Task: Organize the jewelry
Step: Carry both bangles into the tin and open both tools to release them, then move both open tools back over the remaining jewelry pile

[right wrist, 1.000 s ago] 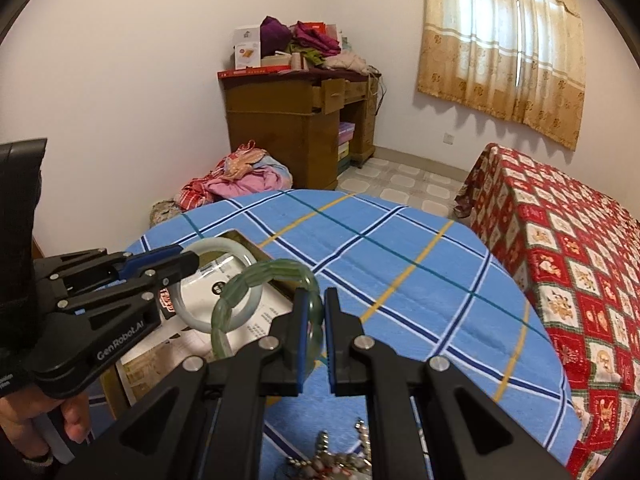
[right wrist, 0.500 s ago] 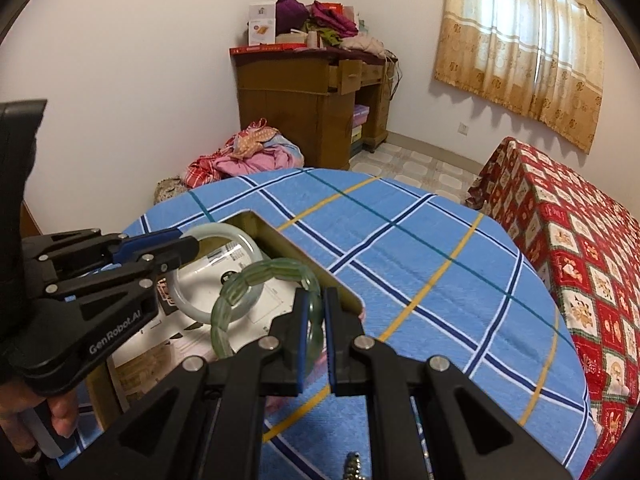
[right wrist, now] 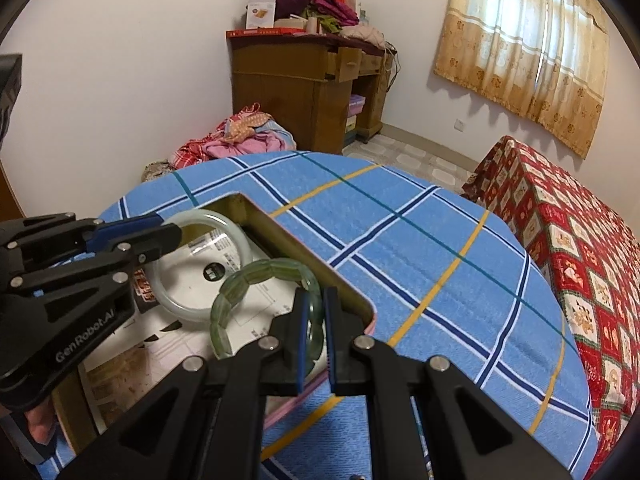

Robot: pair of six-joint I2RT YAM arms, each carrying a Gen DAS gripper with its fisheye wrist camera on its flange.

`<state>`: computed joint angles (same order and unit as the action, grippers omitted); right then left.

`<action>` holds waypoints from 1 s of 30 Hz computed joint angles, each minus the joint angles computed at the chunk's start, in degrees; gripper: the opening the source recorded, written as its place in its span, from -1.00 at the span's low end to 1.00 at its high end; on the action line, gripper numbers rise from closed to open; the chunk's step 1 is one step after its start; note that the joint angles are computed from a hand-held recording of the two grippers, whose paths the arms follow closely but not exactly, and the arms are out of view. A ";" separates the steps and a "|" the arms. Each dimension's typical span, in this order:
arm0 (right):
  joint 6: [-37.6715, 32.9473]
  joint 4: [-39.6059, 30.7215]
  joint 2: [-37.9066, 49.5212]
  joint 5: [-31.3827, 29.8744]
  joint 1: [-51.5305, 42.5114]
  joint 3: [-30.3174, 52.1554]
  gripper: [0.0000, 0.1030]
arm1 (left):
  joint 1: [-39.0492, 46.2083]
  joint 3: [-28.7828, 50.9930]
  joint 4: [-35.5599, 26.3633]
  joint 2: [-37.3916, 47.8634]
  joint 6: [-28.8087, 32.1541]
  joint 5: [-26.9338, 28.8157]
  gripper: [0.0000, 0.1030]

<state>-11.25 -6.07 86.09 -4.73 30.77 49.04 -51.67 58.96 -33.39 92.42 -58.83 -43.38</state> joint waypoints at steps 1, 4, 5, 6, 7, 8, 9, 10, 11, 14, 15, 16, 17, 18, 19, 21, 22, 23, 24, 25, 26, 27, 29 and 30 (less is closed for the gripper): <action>0.03 0.05 0.13 0.12 0.07 0.01 -0.81 | 0.04 0.02 0.05 0.04 0.04 0.15 -0.74; 0.15 0.08 0.57 0.44 0.11 0.31 -0.78 | 0.07 0.06 -0.09 0.02 -0.04 -0.31 -0.73; 0.25 0.09 0.60 0.49 0.06 0.32 -0.76 | -0.09 0.28 -0.67 -0.05 -0.50 -1.04 -0.73; 0.37 0.12 0.60 0.50 0.00 0.29 -0.73 | -0.23 0.41 -0.68 -0.13 -0.50 -1.56 -0.73; 0.47 0.23 0.66 0.53 -0.03 0.23 -0.72 | -0.33 0.39 -0.55 -0.30 -0.27 -1.65 -0.73; 0.57 0.17 0.69 0.50 -0.04 0.24 -0.70 | -0.33 0.27 -0.20 -0.42 0.01 -1.71 -0.73; 0.66 0.10 0.71 0.30 -0.05 0.25 -0.70 | -0.34 0.30 -0.05 -0.45 0.07 -1.85 -0.73; 0.73 0.10 0.62 0.17 -0.02 0.18 -0.70 | -0.37 0.34 0.00 -0.44 0.11 -1.83 -0.73; 0.81 0.25 0.55 0.22 0.05 0.06 -0.69 | -0.39 0.26 0.28 -0.48 0.42 -1.75 -0.73; 0.86 0.40 0.56 0.22 0.10 -0.04 -0.69 | -0.36 0.39 -0.17 -0.51 0.29 -1.88 -0.72; 0.92 0.46 0.56 0.36 0.18 -0.05 -0.69 | -0.36 0.38 -0.11 -0.64 0.28 -1.90 -0.72; 1.08 0.57 0.49 0.49 0.29 -0.13 -0.69 | -0.34 0.33 -0.17 -0.74 0.12 -1.93 -0.71; 1.06 0.58 0.47 0.48 0.24 -0.15 -0.67 | -0.27 0.34 -0.28 -0.85 -0.05 -1.86 -0.69; 1.22 0.61 0.36 0.39 0.24 -0.19 -0.60 | -0.47 0.15 -0.33 -0.95 -0.45 -1.91 -0.65; 1.41 0.66 0.11 0.10 0.18 -0.27 -0.54 | -0.49 0.20 -0.71 -1.03 -0.85 -2.10 -0.46; 1.90 0.84 -0.90 -0.37 -0.11 -0.65 -0.26 | -0.97 0.75 -2.31 -0.91 -2.38 -3.71 0.04; 2.04 0.69 -1.52 -0.35 -0.11 -0.84 -0.26 | -1.43 0.90 -2.80 -0.92 -2.96 -4.76 0.29; 2.12 0.21 -2.31 -0.73 -0.21 -1.01 -0.26 | -1.90 1.01 -3.20 -1.02 -3.43 -5.85 0.32; 2.14 -0.24 -2.74 -1.10 -0.42 -1.02 -0.26 | -2.21 1.06 -3.27 -1.26 -3.45 -6.37 0.32; 2.12 -0.70 -3.30 -1.61 -0.72 -1.16 -0.26 | -2.36 1.04 -3.17 -1.54 -3.30 -6.37 0.32; 2.04 -0.98 -4.02 -2.02 -1.08 -1.48 -0.26 | -2.56 1.10 -3.21 -1.67 -3.39 -6.50 0.32; 1.95 -1.24 -4.67 -2.17 -1.46 -1.83 -0.26 | -2.93 1.31 -3.41 -1.62 -3.72 -6.84 0.32; 1.62 -2.02 -6.05 -3.23 -2.73 -2.61 -0.26 | -3.46 1.98 -3.99 -1.13 -4.18 -7.05 0.32; 1.11 -2.47 -7.01 -4.26 -3.97 -3.22 -0.26 | -3.91 2.82 -4.92 -0.52 -4.93 -7.34 0.32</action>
